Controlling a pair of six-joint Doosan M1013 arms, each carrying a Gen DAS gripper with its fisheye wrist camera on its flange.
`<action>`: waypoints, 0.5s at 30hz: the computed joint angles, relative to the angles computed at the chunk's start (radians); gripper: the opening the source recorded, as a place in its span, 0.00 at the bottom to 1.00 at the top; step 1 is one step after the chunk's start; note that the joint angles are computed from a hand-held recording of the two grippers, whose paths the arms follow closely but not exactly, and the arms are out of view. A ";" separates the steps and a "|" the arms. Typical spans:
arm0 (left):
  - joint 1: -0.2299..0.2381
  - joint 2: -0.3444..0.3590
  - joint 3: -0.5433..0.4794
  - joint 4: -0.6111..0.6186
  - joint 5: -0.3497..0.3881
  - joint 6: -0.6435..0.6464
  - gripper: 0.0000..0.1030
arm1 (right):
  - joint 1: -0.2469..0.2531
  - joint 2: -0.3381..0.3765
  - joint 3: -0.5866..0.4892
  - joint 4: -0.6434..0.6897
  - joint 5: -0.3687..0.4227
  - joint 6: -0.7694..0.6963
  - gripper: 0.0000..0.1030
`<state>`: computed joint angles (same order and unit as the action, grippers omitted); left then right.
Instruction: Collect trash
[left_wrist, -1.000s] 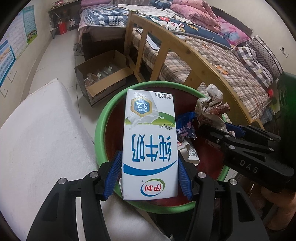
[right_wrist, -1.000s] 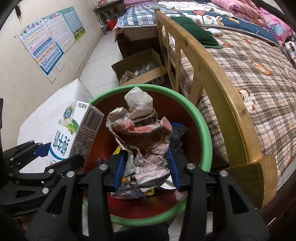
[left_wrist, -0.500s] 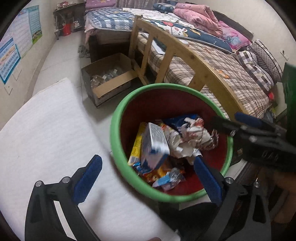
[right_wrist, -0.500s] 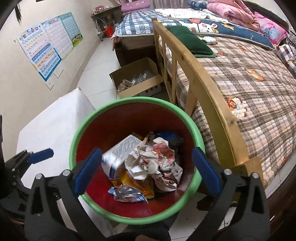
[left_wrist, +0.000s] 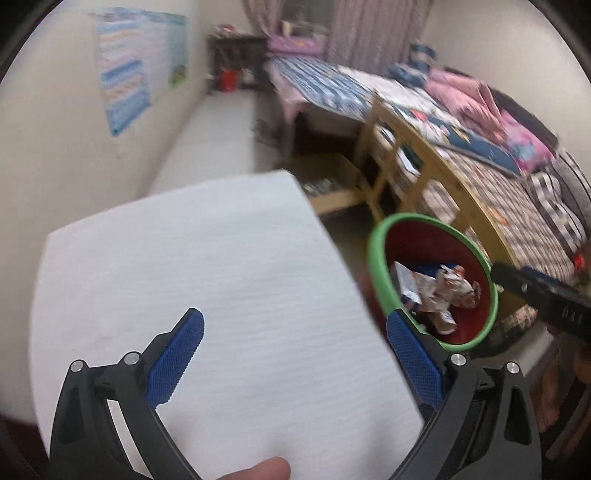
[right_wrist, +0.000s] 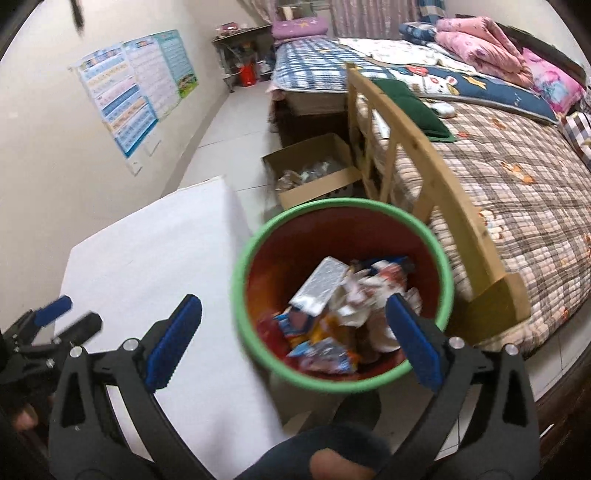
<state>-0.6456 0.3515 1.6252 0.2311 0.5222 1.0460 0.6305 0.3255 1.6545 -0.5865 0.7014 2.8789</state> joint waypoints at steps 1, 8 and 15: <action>0.005 -0.017 0.020 0.027 -0.012 -0.028 0.92 | 0.010 0.002 -0.005 -0.001 0.003 0.001 0.95; 0.035 -0.122 0.155 0.259 -0.063 -0.241 0.92 | 0.093 0.028 -0.059 -0.023 0.053 0.003 0.95; 0.063 -0.210 0.269 0.394 -0.064 -0.398 0.92 | 0.181 0.058 -0.102 -0.139 0.078 0.080 0.95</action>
<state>-0.5824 0.1415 1.8941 0.6254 0.4580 0.6479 0.8115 0.3835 1.5529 -0.7252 0.7795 2.9586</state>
